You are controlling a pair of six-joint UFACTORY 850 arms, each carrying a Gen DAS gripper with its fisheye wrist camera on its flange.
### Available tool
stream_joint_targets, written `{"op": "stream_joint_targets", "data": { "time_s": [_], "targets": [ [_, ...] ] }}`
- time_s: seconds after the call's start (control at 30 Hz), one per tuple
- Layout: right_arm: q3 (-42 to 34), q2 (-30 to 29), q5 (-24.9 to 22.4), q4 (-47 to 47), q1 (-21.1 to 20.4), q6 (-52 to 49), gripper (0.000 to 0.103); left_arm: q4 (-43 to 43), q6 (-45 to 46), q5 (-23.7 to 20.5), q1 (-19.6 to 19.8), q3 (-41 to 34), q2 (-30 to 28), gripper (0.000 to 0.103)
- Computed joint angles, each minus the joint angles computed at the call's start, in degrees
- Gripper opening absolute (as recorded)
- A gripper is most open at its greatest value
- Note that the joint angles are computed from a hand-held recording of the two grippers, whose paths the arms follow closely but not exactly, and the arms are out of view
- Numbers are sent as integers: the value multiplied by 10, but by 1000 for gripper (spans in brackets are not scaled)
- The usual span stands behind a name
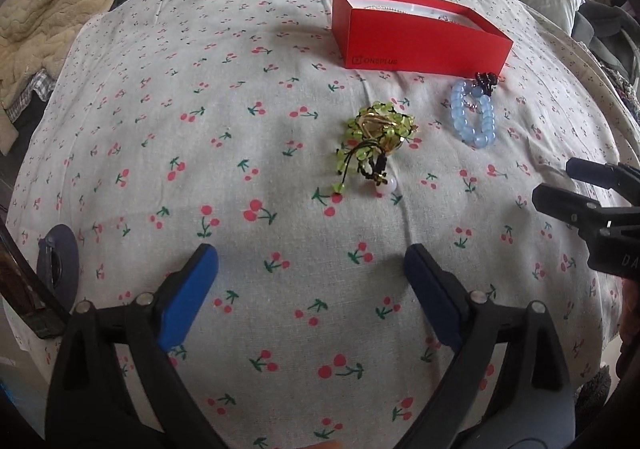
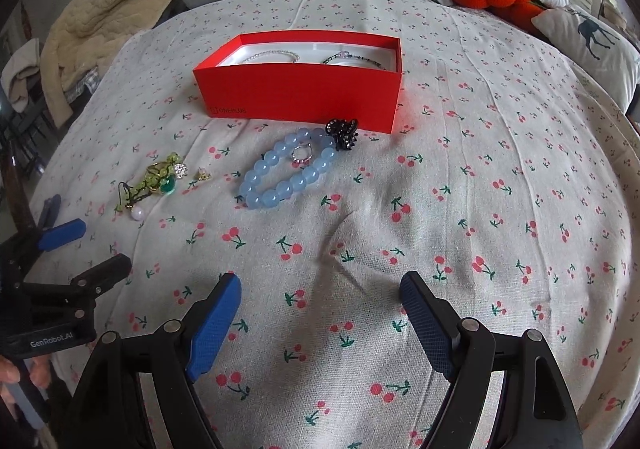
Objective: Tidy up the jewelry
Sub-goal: 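Move both tools back toward the remaining jewelry, then grasp the light blue bead bracelet with the right tool while the left grasps the green beaded pendant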
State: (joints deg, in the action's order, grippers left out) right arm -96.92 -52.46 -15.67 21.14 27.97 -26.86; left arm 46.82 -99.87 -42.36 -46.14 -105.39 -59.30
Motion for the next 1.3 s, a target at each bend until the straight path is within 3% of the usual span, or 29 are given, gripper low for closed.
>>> {"op": "stream_joint_targets", "data": {
  "time_s": [0.13, 0.5, 0.57, 0.7, 0.8, 0.87, 0.93, 1.0, 1.17, 1.23, 1.3],
  "targets": [
    [-31, -19, -12, -18, 2, 33, 83, 26, -44, 15, 1, 19, 5, 102],
    [-138, -83, -46, 16, -1, 92, 81, 32, -55, -12, -5, 5, -5, 103],
    [-168, -101, -60, -5, 0, 126, 65, 45, -67, -12, -6, 8, -4, 103],
    [-202, -124, -59, -79, 8, 198, 54, 53, -68, -14, -8, 9, -5, 103],
    [-192, -122, -39, -160, 19, 241, 38, 43, -55, -9, -5, 8, -3, 103],
    [-180, -116, -32, -160, 21, 222, 19, 37, -50, -5, -3, 8, -1, 103],
    [-171, -110, -31, -147, 20, 200, 12, 32, -48, 2, -1, 10, 3, 103],
    [-158, -103, -28, -84, 13, 147, 12, 52, -73, 27, 0, 23, 13, 102],
    [-106, -74, -14, 54, -5, 27, 12, 88, -121, 85, 5, 37, 27, 81],
    [-92, -65, -10, 77, -8, -1, 12, 102, -132, 100, 8, 35, 27, 62],
    [-76, -55, -8, 97, -10, -24, 12, 91, -118, 105, 11, 23, 20, 53]
  ]
}}
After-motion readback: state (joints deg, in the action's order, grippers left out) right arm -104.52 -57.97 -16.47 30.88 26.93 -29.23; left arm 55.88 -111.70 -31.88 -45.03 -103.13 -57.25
